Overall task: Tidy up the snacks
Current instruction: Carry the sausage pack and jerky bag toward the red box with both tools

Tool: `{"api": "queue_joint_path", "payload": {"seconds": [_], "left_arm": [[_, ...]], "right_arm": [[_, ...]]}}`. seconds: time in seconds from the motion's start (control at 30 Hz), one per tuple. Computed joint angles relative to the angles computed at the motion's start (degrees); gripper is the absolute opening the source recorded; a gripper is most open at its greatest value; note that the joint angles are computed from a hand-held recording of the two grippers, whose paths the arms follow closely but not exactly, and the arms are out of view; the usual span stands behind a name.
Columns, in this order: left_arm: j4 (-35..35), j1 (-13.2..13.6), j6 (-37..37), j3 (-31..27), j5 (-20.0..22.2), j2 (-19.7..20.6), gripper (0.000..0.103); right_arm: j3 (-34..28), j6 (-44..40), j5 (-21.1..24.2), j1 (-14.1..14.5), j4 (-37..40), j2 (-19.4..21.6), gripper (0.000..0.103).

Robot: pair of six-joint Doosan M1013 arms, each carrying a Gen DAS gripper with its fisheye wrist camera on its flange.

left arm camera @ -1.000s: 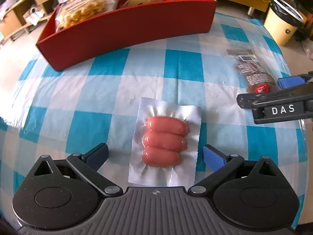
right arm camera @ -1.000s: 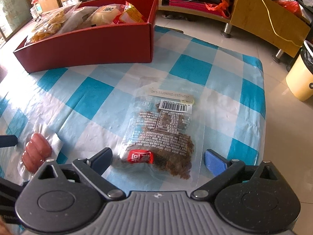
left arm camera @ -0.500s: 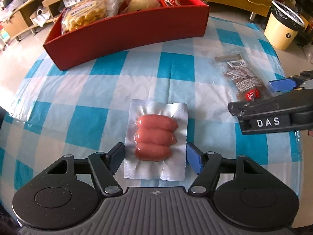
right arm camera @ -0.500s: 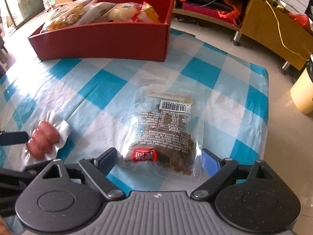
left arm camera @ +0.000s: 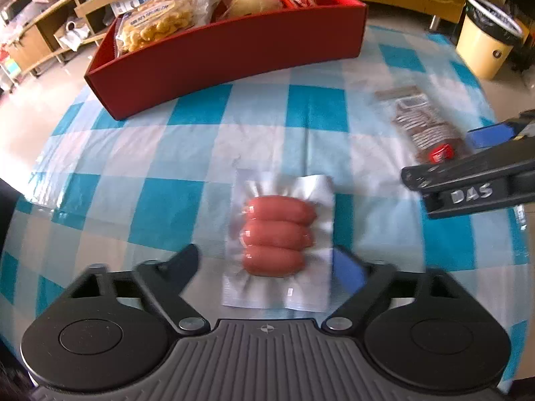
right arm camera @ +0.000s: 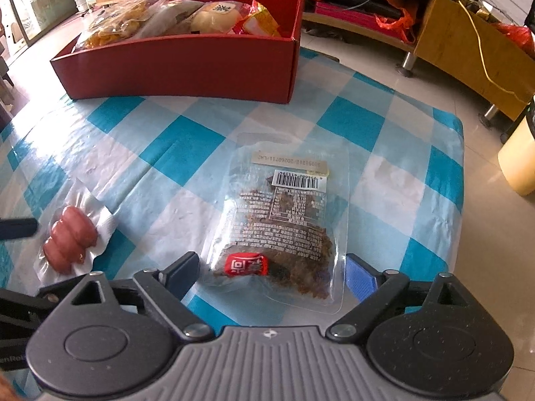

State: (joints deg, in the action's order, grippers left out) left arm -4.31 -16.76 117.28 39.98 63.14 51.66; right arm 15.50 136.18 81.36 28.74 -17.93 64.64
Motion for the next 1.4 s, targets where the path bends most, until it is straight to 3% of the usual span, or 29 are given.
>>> {"api": "queue_joint_path", "payload": {"seconds": [0.03, 0.17, 0.27, 0.37, 0.43, 0.47, 0.63, 1.0, 1.23, 1.4], "left_arm": [[0.5, 0.0, -0.3, 0.1, -0.4, 0.0, 0.102], [-0.4, 0.3, -1.2, -2.1, 1.6, 1.3, 0.103], [-1.1, 0.5, -1.0, -2.1, 1.6, 1.3, 0.103], [-3.9, 0.9, -0.2, -2.4, 2.9, 1.3, 0.091], [-4.8, 0.8, 2.2, -1.1, 1.9, 0.5, 0.076], [-5.0, 0.7, 3.2, -0.3, 1.3, -0.1, 0.074], [-4.9, 0.4, 4.2, 0.7, 2.4, -0.8, 0.073], [-5.8, 0.8, 5.8, 3.6, -0.1, -2.5, 0.073], [-6.1, 2.0, 5.6, 4.2, 0.0, -2.8, 0.073], [-5.7, 2.8, 5.2, 4.9, -0.8, -3.2, 0.073]], "right_arm": [[0.5, 0.6, -0.4, -0.1, 0.5, -0.2, 0.094], [-0.2, -0.1, 0.1, -0.1, 0.5, 0.1, 0.095], [1.0, -0.1, -0.7, -0.3, 1.4, -0.3, 0.103], [1.6, -0.3, -1.2, -0.2, 1.1, -0.6, 0.103], [1.6, -0.9, -1.5, 0.1, 0.5, -0.7, 0.093], [1.7, -1.2, -1.6, 0.2, 0.6, -0.8, 0.093], [1.0, -1.2, -0.3, 1.0, -0.1, -0.7, 0.091], [2.9, 3.3, 0.7, 2.8, -1.7, -2.1, 0.091], [6.2, 6.7, -0.2, 4.0, -3.0, -3.9, 0.091], [4.7, 7.0, 1.1, 4.5, -3.3, -3.2, 0.091]]}}
